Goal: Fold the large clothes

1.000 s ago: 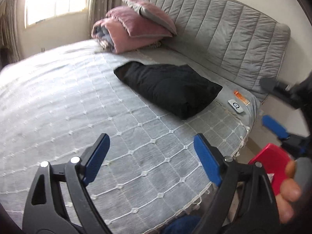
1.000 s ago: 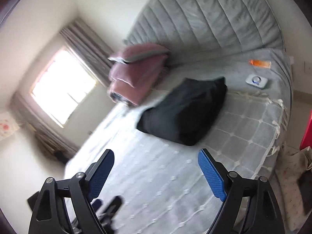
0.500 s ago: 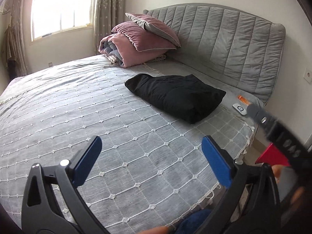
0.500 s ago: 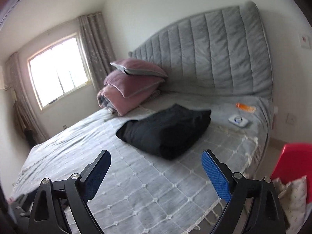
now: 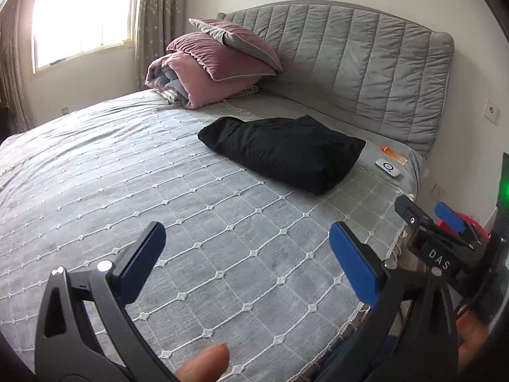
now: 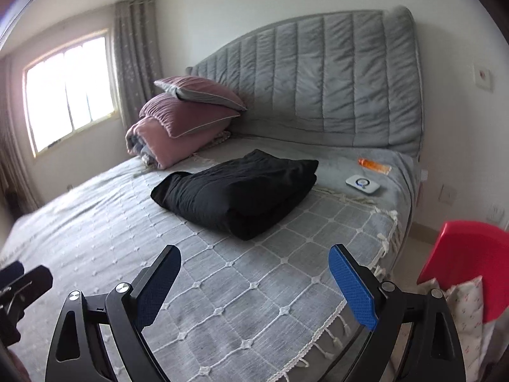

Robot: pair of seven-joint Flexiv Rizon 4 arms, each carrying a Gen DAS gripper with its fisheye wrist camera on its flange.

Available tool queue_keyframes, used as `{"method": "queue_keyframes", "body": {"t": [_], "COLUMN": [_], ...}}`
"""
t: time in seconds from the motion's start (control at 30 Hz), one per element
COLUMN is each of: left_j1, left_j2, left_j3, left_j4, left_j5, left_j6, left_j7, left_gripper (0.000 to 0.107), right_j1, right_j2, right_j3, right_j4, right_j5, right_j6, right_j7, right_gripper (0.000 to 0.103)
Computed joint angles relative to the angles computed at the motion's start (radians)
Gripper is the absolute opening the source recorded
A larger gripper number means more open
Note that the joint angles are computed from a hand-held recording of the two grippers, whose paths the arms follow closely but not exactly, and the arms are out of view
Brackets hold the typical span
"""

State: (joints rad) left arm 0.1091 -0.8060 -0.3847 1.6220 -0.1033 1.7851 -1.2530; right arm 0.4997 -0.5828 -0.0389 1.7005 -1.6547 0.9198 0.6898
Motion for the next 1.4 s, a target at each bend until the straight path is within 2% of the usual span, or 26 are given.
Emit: {"method": "queue_keyframes", "body": {"t": [0.07, 0.3, 0.47, 0.63, 0.7, 0.77, 0.87, 0.97, 1.4], "left_j1": [0.041, 0.043, 0.069, 0.050, 0.038, 0.038, 0.030, 0.033, 0.054], "left_j2": [-0.018, -0.018, -0.035, -0.058, -0.068, -0.075, -0.080, -0.089, -0.106], "left_j3": [-0.054, -0.058, -0.106, -0.098, -0.090, -0.090, -0.079, -0.087, -0.129], "left_j4": [0.002, 0.008, 0.019, 0.006, -0.004, -0.010, -0.020, -0.025, -0.021], "left_j5": [0.016, 0.026, 0.058, 0.071, 0.072, 0.075, 0.065, 0.057, 0.065], "left_j6": [0.005, 0.009, 0.027, 0.041, 0.044, 0.039, 0.020, 0.017, 0.008], "left_j7": [0.004, 0.011, 0.017, 0.005, 0.000, -0.002, -0.004, -0.007, 0.021], "left_gripper": [0.102, 0.102, 0.102, 0.102, 0.102, 0.102, 0.102, 0.102, 0.102], "right_j1": [0.016, 0.066, 0.049, 0.055, 0.059, 0.049, 0.036, 0.050, 0.070], "right_j2": [-0.004, -0.002, 0.002, -0.008, -0.004, -0.002, -0.016, -0.029, -0.032], "right_j3": [0.001, -0.003, -0.004, -0.010, -0.008, -0.005, -0.004, -0.008, -0.022], "right_j4": [-0.006, -0.009, -0.003, -0.010, -0.001, 0.004, -0.010, -0.020, -0.018], "right_j5": [0.020, 0.080, 0.073, 0.066, 0.081, 0.071, 0.073, 0.116, 0.157], "right_j6": [-0.031, -0.141, -0.102, -0.107, -0.129, -0.109, -0.070, -0.096, -0.131], "right_j7": [-0.032, -0.090, -0.090, -0.154, -0.124, -0.077, -0.095, -0.138, -0.160], "right_gripper": [0.095, 0.095, 0.095, 0.095, 0.095, 0.095, 0.095, 0.095, 0.095]}}
